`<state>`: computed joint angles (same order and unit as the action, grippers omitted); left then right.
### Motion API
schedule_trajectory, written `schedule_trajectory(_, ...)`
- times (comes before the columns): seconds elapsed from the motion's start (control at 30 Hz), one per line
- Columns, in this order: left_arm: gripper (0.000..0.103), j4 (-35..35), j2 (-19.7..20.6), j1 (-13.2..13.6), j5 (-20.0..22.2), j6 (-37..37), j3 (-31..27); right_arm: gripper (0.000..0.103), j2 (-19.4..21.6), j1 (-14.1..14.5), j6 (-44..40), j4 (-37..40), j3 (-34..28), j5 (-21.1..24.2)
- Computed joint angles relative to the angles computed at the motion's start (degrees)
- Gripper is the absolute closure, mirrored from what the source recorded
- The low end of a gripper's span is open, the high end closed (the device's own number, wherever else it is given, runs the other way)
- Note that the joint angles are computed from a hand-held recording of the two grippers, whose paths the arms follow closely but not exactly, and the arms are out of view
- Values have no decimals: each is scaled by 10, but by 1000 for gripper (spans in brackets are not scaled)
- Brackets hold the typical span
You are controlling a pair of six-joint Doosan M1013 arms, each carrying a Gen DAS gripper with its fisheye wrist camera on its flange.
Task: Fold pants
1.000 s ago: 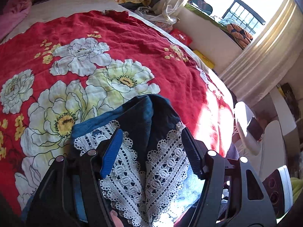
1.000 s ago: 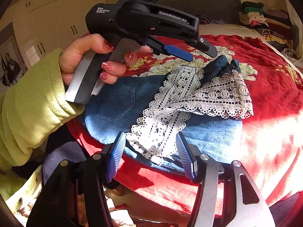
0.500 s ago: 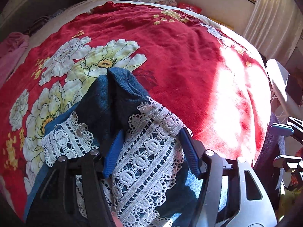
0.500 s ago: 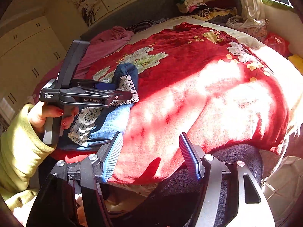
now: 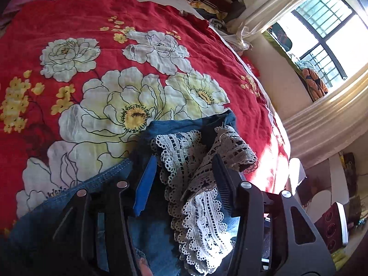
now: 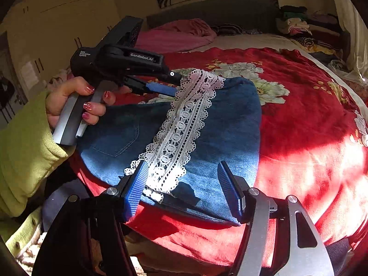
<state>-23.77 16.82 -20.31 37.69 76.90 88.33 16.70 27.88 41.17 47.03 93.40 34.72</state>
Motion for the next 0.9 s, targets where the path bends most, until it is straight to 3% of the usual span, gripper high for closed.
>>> schedule_trajectory(0.17, 42, -33, 2, 10, 16, 33, -13, 41, 10, 31, -16, -54, -9, -7)
schedule_trajectory(0.27, 41, -37, 14, 12, 26, 26, -27, 41, 15, 43, -16, -90, -11, -25)
schedule_trajectory(0.37, 41, -93, 18, 20, 17, 45, -22, 41, 25, 52, 9, -143, -16, -38)
schedule_trajectory(0.4, 41, -116, 15, 24, 9, 48, -15, 44, 28, 53, 27, -163, -19, -34)
schedule_trajectory(0.43, 41, -145, 12, 27, -3, 60, -6, 56, 30, 50, 24, -153, -20, -25)
schedule_trajectory(0.47, 41, -161, 9, 30, -9, 68, 0, 60, 30, 45, 10, -130, -20, -16)
schedule_trajectory(0.53, 41, -148, 9, 30, -4, 53, 1, 78, 28, 39, -18, -98, -20, 4)
schedule_trajectory(0.57, 40, -151, 11, 30, 5, 57, 0, 80, 25, 38, -25, -91, -16, 3)
schedule_trajectory(0.7, 38, -151, 26, 30, 36, 58, -8, 78, 15, 30, -47, -42, -3, 3)
schedule_trajectory(0.77, 38, -155, 31, 29, 35, 55, -9, 68, 14, 28, -41, -39, -1, 2)
schedule_trajectory(0.8, 38, -163, 33, 29, 33, 63, -9, 55, 12, 29, -34, -47, 0, -5)
schedule_trajectory(0.83, 42, -164, 34, 27, 33, 66, -11, 50, 10, 28, -35, -49, 2, -8)
schedule_trajectory(0.87, 54, -157, 35, 25, 34, 61, -14, 50, 10, 29, -35, -50, 2, -11)
schedule_trajectory(0.9, 56, -138, 38, 22, 39, 47, -19, 50, 11, 30, -34, -51, 0, -14)
